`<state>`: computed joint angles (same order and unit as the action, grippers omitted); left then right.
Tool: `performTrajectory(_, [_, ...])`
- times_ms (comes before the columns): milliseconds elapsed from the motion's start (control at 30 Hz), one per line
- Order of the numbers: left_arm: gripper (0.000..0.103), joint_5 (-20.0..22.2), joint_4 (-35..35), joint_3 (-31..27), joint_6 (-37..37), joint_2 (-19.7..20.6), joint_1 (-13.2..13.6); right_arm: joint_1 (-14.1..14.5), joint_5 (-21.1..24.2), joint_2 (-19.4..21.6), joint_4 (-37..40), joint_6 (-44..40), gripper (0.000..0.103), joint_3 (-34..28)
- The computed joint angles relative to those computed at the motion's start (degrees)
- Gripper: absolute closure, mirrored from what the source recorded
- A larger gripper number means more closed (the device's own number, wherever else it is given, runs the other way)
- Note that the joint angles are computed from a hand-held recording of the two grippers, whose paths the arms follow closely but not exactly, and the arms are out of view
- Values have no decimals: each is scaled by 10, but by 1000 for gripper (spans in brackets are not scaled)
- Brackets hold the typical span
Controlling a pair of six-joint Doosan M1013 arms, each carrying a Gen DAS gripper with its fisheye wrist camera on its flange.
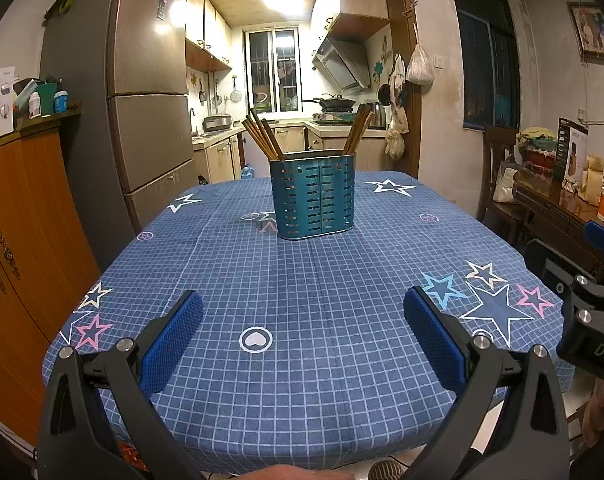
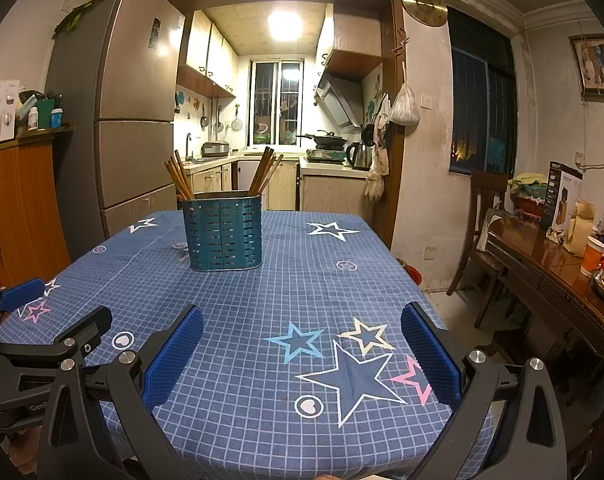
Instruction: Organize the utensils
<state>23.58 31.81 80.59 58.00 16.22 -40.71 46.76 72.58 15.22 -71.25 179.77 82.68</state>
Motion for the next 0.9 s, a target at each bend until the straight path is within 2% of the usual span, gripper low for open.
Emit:
performTrajectory(800, [6,-6,-1,3,-1,0,0,0,-5,1,3,6,4,6])
performTrajectory(900, [6,-17,-31,6,23,-2,4,1,-4,1,3,6,4,6])
